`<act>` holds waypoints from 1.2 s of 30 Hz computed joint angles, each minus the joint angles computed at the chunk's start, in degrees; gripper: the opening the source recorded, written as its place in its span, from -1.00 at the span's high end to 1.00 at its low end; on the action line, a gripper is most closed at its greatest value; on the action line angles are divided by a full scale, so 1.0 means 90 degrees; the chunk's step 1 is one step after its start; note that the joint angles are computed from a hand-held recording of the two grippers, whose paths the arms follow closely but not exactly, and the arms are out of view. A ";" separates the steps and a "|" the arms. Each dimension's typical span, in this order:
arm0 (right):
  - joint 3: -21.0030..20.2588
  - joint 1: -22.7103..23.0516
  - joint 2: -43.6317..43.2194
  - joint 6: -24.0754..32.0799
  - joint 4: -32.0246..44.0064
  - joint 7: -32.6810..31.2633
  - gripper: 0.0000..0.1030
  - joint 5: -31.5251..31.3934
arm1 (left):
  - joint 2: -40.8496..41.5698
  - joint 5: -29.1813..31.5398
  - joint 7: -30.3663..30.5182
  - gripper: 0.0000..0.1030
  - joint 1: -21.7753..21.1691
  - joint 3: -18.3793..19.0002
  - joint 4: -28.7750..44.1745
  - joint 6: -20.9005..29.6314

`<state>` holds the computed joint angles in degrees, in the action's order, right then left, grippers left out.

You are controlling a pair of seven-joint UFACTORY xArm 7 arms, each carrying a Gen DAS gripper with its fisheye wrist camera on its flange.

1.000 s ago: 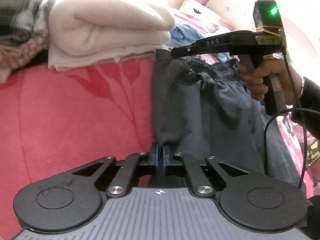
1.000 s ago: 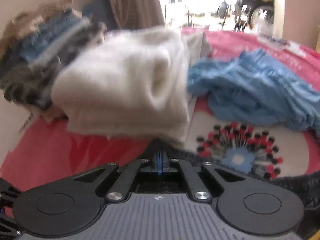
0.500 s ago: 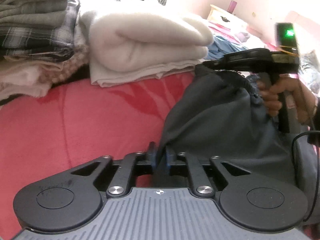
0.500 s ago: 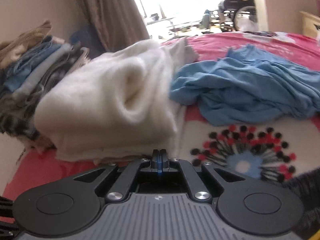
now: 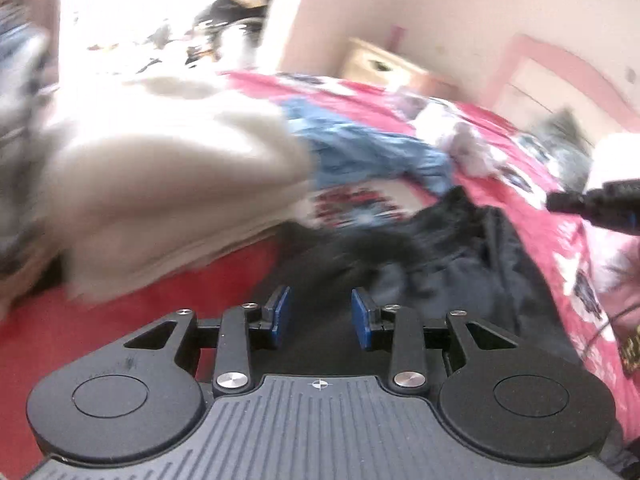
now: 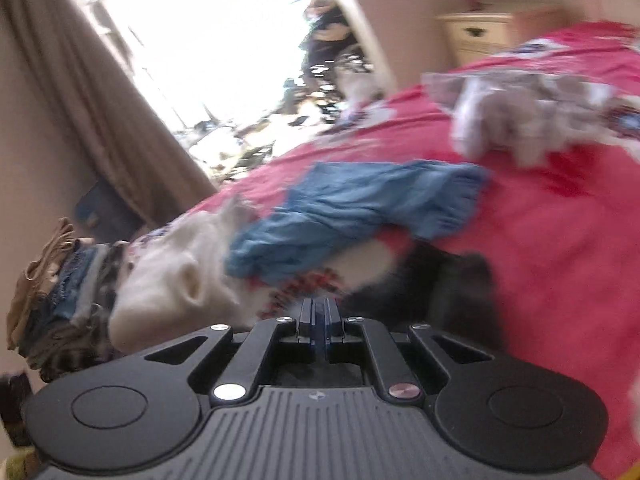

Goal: Fold clothes

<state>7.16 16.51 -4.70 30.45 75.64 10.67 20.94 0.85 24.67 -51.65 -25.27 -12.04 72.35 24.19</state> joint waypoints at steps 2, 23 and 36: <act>-0.0060 -0.0061 -0.0500 0.0286 -0.0425 0.0194 0.87 -0.0019 | 0.0531 0.0252 -0.0105 0.35 -0.0107 0.0006 0.0514 0.0160; 0.0299 0.1369 -0.2242 0.2661 -0.1997 -0.2869 0.25 0.0012 | 0.0035 -0.1194 0.0260 0.31 -0.0719 -0.0358 0.0151 0.0639; 0.0522 0.0954 -0.3009 0.2147 -0.2495 -0.1297 0.91 -0.0900 | -0.0008 -0.1419 0.0691 0.31 -0.1173 -0.0599 -0.0282 0.0503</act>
